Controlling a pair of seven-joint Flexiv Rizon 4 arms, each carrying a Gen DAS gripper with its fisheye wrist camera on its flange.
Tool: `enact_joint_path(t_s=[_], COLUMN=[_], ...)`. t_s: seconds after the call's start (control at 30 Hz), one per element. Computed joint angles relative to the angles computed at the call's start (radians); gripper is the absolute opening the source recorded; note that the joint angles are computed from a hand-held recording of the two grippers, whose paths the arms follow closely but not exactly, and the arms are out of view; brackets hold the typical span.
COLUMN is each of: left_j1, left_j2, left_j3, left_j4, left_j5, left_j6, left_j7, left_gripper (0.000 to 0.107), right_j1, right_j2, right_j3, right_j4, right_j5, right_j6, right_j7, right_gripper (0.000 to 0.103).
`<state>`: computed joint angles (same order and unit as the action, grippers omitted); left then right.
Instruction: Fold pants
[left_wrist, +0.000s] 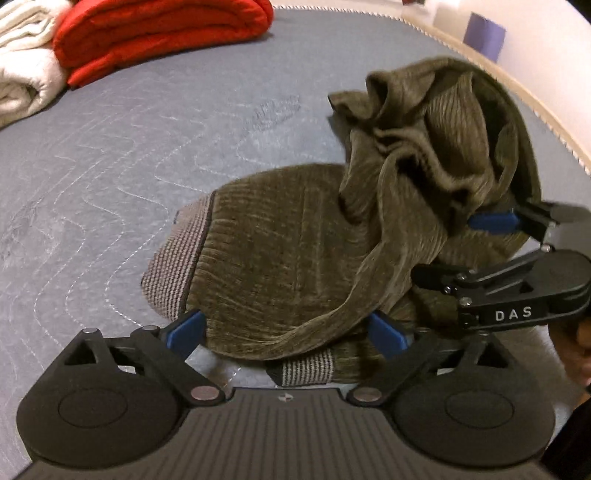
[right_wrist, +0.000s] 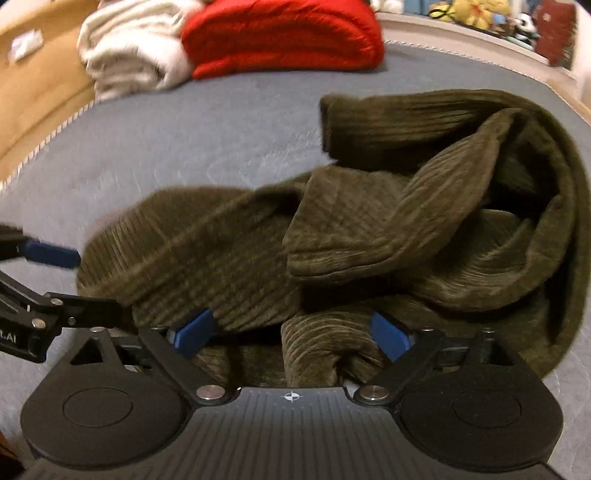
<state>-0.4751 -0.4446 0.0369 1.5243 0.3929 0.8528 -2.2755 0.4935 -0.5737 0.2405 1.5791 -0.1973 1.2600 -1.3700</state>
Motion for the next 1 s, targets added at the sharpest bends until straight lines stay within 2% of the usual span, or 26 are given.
enact_joint_path(t_s=[0.07, 0.17, 0.23, 0.27, 0.3, 0.33, 0.37, 0.4, 0.47, 0.53, 0.6, 0.77, 0.93, 1.0], left_j1=[-0.010, -0.006, 0.000, -0.003, 0.001, 0.005, 0.003, -0.008, -0.029, -0.038, -0.048, -0.105, -0.167, -0.176], left_j2=[-0.020, -0.031, -0.027, -0.029, -0.028, -0.033, -0.034, -0.039, -0.046, -0.051, -0.041, -0.046, -0.079, -0.099], left_j3=[0.013, 0.011, 0.012, 0.018, 0.015, 0.013, 0.013, 0.022, 0.040, 0.057, 0.074, 0.138, 0.181, 0.181], left_j4=[-0.031, -0.037, -0.032, -0.051, -0.053, -0.068, -0.077, -0.094, -0.124, -0.146, -0.141, -0.190, -0.271, -0.310], left_j5=[0.031, 0.036, 0.038, 0.054, 0.052, 0.050, 0.047, 0.061, 0.100, 0.123, 0.150, 0.287, 0.449, 0.496], left_j6=[-0.028, -0.024, -0.004, -0.012, 0.001, 0.006, 0.009, 0.004, -0.002, 0.025, 0.062, 0.072, 0.006, -0.023], left_j7=[0.008, 0.023, 0.030, 0.045, 0.055, 0.068, 0.069, 0.059, 0.041, -0.011, -0.073, -0.285, -0.476, -0.521], left_gripper=[0.097, 0.093, 0.074, 0.059, 0.035, 0.023, 0.016, 0.014, 0.010, 0.009, 0.008, 0.008, 0.008, 0.008], right_j1=[0.023, 0.023, 0.030, 0.034, 0.043, 0.057, 0.074, 0.088, 0.063, 0.026, 0.018, 0.028, 0.020, 0.025], right_j2=[-0.009, -0.019, -0.017, -0.017, -0.013, -0.009, -0.003, 0.002, 0.006, 0.014, 0.027, 0.065, 0.081, 0.078], right_j3=[-0.026, -0.019, -0.029, -0.036, -0.049, -0.068, -0.095, -0.122, -0.102, -0.067, -0.067, -0.099, -0.102, -0.114], right_j4=[-0.001, -0.009, -0.004, 0.001, 0.007, 0.013, 0.026, 0.034, 0.034, 0.028, 0.037, 0.094, 0.145, 0.164], right_j5=[-0.028, -0.028, -0.040, -0.049, -0.060, -0.077, -0.101, -0.126, -0.121, -0.089, -0.081, -0.114, -0.160, -0.182], right_j6=[0.000, -0.015, -0.010, 0.000, 0.003, 0.006, 0.014, 0.014, 0.010, 0.002, 0.020, 0.111, 0.166, 0.190], right_j7=[0.010, 0.012, 0.018, 0.019, 0.031, 0.050, 0.075, 0.104, 0.112, 0.110, 0.124, 0.171, 0.132, 0.120], right_gripper=[0.096, 0.096, 0.095, 0.089, 0.078, 0.071, 0.056, 0.046, 0.038, 0.032, 0.026, 0.023, 0.023, 0.023])
